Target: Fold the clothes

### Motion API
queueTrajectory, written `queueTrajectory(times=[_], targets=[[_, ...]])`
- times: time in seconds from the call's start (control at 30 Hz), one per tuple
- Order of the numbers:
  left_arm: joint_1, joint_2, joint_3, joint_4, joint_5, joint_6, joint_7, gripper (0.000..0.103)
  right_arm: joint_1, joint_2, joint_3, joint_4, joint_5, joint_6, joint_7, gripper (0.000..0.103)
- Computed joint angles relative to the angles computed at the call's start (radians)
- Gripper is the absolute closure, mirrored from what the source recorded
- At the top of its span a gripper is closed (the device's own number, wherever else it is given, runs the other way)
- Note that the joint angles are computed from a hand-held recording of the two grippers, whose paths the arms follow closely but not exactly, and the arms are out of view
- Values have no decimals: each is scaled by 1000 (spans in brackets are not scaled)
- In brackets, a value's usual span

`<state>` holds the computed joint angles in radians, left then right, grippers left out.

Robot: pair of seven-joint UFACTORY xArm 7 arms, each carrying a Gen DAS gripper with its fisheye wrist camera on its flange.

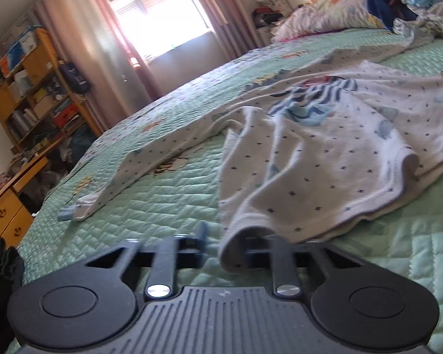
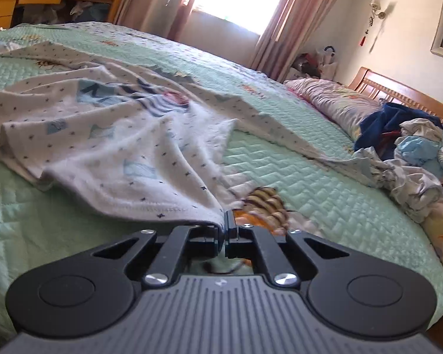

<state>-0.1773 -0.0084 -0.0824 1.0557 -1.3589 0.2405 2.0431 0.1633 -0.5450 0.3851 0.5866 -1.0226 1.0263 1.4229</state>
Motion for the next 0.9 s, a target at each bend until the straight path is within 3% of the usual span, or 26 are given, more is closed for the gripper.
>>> queueTrajectory(times=[0.07, 0.23, 0.43, 0.57, 0.63, 0.73, 0.9], targets=[[0, -4, 0, -6, 16, 9, -6, 99, 2, -39, -6, -16, -8, 9, -22, 99], [6, -3, 5, 0, 128, 33, -150, 101, -18, -103, -10, -45, -38, 2, -92, 99], [-18, -142, 28, -71, 85, 29, -87, 101, -28, -227, 13, -66, -33, 26, -172, 99], [-34, -312, 59, -181, 202, 82, -202, 101, -29, -384, 28, -103, 27, 67, -232, 99], [-29, -304, 40, -216, 305, 55, -273, 100, -23, -385, -2, -122, 104, 46, -277, 99], [27, -231, -10, -240, 502, 26, -464, 99, -24, -325, -34, -152, 201, -11, -338, 99], [-74, -298, 86, -279, 456, -22, -417, 93, -47, -305, 5, -152, 257, -27, -370, 98]])
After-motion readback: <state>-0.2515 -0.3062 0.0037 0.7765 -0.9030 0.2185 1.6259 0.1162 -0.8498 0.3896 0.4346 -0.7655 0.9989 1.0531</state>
